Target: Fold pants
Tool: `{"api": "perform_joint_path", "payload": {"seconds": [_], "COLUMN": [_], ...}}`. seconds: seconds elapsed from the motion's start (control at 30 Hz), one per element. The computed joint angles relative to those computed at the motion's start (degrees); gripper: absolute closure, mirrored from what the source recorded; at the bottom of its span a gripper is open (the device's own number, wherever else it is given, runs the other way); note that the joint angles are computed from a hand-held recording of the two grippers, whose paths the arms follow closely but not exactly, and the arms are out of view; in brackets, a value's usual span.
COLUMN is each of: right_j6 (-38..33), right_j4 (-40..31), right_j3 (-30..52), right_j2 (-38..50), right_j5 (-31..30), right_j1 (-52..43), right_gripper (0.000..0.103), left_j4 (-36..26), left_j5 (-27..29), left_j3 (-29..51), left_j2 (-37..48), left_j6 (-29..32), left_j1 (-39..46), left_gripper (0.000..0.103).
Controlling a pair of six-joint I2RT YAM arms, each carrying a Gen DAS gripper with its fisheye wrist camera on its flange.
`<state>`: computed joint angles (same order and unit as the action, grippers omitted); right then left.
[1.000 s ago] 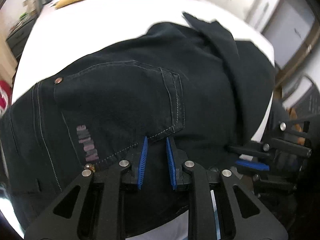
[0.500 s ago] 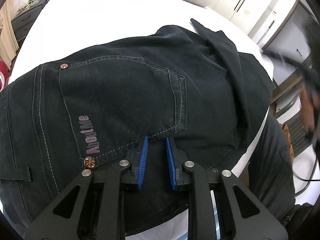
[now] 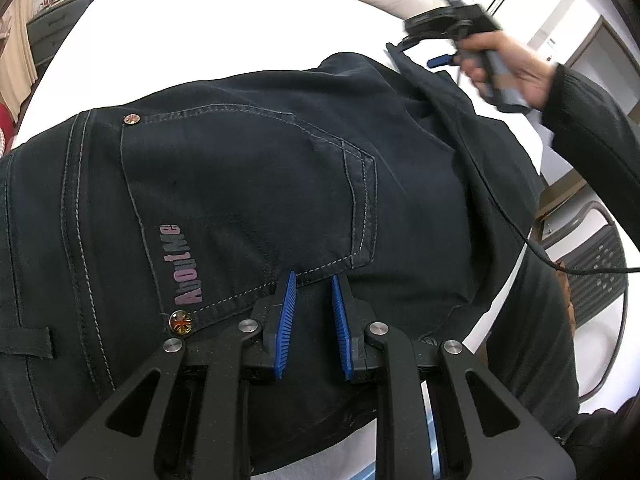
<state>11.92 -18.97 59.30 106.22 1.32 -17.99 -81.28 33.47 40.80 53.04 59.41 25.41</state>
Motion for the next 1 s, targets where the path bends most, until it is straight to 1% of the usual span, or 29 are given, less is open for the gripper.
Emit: {"api": "perform_joint_path", "payload": {"seconds": [0.1, 0.13, 0.2, 0.27, 0.33, 0.37, 0.4, 0.5, 0.53, 0.57, 0.6, 0.63, 0.7, 0.77, 0.83, 0.9, 0.97, 1.0], "right_j6": [2.5, 2.9, 3.2, 2.5, 1.6, 1.5, 1.4, 1.3, 1.3, 0.9, 0.5, -0.4, -3.0, -8.1, -13.8, -20.3, -26.3, -26.6], "right_j4": [-3.0, -3.3, -1.4, -0.3, 0.3, 0.4, 0.4, 3.4, 4.8, 6.3, 6.6, 6.7, 5.6, 1.0, -3.0, -7.6, -10.8, -10.0], "right_j3": [6.9, 8.1, 7.9, 7.1, 6.4, 5.8, 4.8, -1.4, -3.9, -7.4, -10.0, -13.2, -17.2, -19.9, -20.5, -18.8, -18.4, -17.0], "right_j2": [8.4, 9.9, 10.6, 10.2, 9.3, 8.6, 7.7, 1.3, -1.8, -6.1, -9.8, -14.2, -20.2, -25.2, -25.2, -21.5, -17.0, -13.1], "right_j5": [2.1, 2.8, 3.2, 2.0, 1.0, -1.3, -3.0, -7.3, -9.9, -14.1, -16.8, -20.4, -28.2, -35.6, -43.1, -48.6, -51.4, -51.2], "right_j1": [0.1, 0.2, 0.1, -0.4, -1.4, -2.7, -3.9, -8.6, -10.6, -14.2, -17.2, -21.3, -29.6, -41.0, -52.0, -63.4, -72.8, -74.8], "right_gripper": [0.037, 0.037, 0.039, 0.053, 0.086, 0.092, 0.096, 0.097, 0.097, 0.097, 0.097, 0.097, 0.097, 0.097, 0.097, 0.097, 0.097, 0.097], "left_j4": [0.1, 0.2, 0.4, 0.4, 0.7, 0.7, 0.6, 0.7, 1.0, 1.4, 1.6, 1.6, 1.8, 1.8, 2.1, 2.4, 2.4, 2.4], "left_j5": [-0.2, -0.2, 0.0, 0.1, 0.0, 0.0, 0.0, -0.3, -0.5, -0.6, -0.8, -0.8, -0.9, -1.1, -1.3, -1.6, -1.7, -1.7], "left_j3": [0.4, 0.4, 0.4, 0.4, 0.2, 0.1, -0.2, -0.4, -0.6, -0.8, -0.8, -0.9, -0.8, -0.7, -0.7, -0.8, -0.6, -0.5], "left_j2": [0.2, 0.2, 0.3, 0.5, 0.1, -0.2, -0.7, -1.9, -2.4, -2.9, -3.0, -3.2, -3.3, -3.6, -4.2, -4.7, -4.5, -4.3], "left_j6": [-0.3, -0.5, -1.2, -1.3, -1.6, -1.7, -1.6, -2.2, -2.8, -3.6, -3.6, -3.5, -3.7, -4.4, -5.5, -7.3, -7.8, -8.0], "left_j1": [-0.6, -0.9, -1.5, -1.5, -1.8, -1.9, -1.9, -2.6, -3.2, -3.9, -4.2, -4.2, -4.5, -5.0, -5.9, -7.2, -7.5, -7.8], "left_gripper": [0.085, 0.085, 0.085, 0.085, 0.085, 0.085, 0.085, 0.085, 0.085, 0.085, 0.085, 0.085, 0.085, 0.085, 0.085, 0.085, 0.085, 0.085]}}
